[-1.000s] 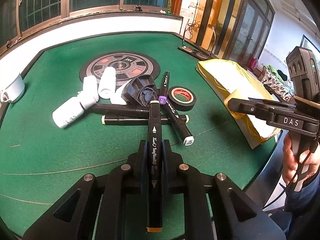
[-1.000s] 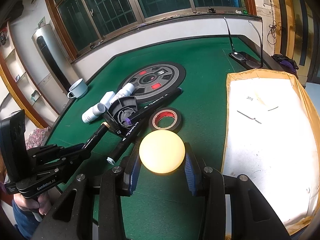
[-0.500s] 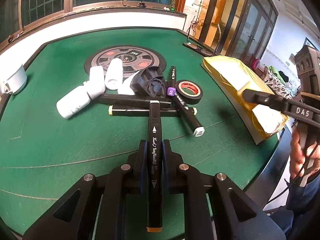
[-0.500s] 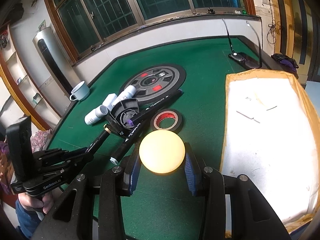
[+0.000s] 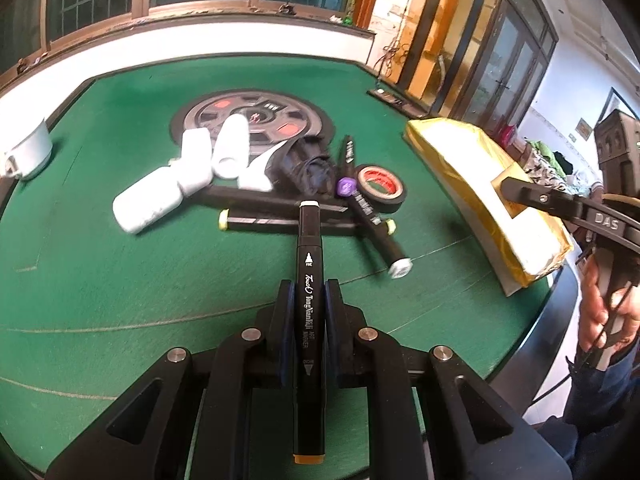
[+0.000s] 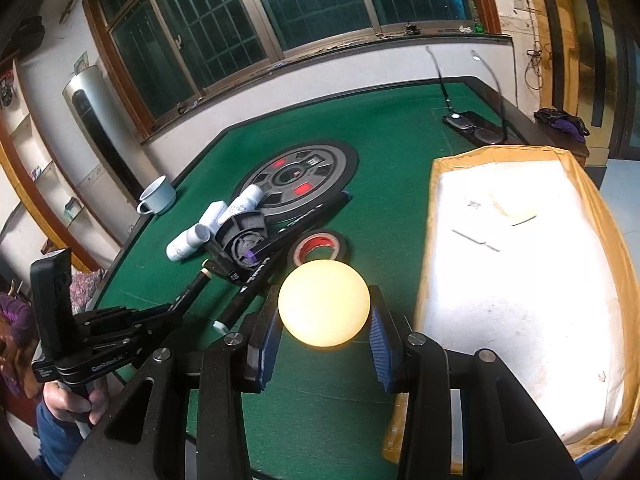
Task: Organize rigid objects
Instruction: 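Lift the black marker and yellow sponge off the table, then carry the marker and sponge over the white tray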
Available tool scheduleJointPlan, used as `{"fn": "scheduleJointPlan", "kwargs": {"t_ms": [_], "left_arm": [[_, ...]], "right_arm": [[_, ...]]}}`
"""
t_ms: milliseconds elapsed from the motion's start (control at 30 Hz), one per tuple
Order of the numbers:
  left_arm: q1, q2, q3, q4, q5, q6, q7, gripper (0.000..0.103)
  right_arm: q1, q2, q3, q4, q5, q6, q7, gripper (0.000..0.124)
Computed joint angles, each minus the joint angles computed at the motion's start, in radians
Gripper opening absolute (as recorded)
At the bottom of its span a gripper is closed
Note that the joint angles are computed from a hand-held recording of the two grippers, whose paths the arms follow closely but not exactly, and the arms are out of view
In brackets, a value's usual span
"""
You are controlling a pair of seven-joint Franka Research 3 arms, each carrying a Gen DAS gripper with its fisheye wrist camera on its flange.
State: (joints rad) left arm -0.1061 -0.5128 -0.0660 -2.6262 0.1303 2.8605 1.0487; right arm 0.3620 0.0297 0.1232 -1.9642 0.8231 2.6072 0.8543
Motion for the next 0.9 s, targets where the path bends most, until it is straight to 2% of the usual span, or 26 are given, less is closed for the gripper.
{"fn": "scheduleJointPlan", "kwargs": {"t_ms": [167,333,500,633,700,767,900], "left_arm": [[-0.043,0.036,0.012,0.064,-0.020,0.021,0.041,0.012],[-0.103,0.126,0.020,0.180,-0.063,0.041,0.114,0.012],[-0.202,0.261,0.049,0.328,-0.206,0.044,0.259,0.012],[-0.218,0.369,0.023,0.437,-0.320,0.028,0.357,0.012],[-0.206,0.412,-0.001,0.478,-0.356,0.019,0.370,0.012],[-0.205,0.458,-0.017,0.519,-0.455,0.018,0.423,0.012],[-0.164,0.538,-0.070,0.593,-0.465,0.019,0.388,0.012]], "right_arm": [[-0.021,-0.008,-0.018,0.000,0.020,0.007,0.006,0.036],[-0.051,-0.003,-0.037,0.014,0.002,0.033,0.042,0.036],[-0.080,-0.002,-0.051,0.032,-0.034,0.039,0.069,0.036],[-0.100,0.015,-0.060,0.056,-0.063,0.037,0.097,0.036],[-0.109,0.023,-0.060,0.062,-0.069,0.036,0.105,0.036],[-0.116,0.032,-0.060,0.066,-0.072,0.031,0.113,0.036],[-0.124,0.052,-0.057,0.073,-0.088,0.029,0.138,0.036]]}}
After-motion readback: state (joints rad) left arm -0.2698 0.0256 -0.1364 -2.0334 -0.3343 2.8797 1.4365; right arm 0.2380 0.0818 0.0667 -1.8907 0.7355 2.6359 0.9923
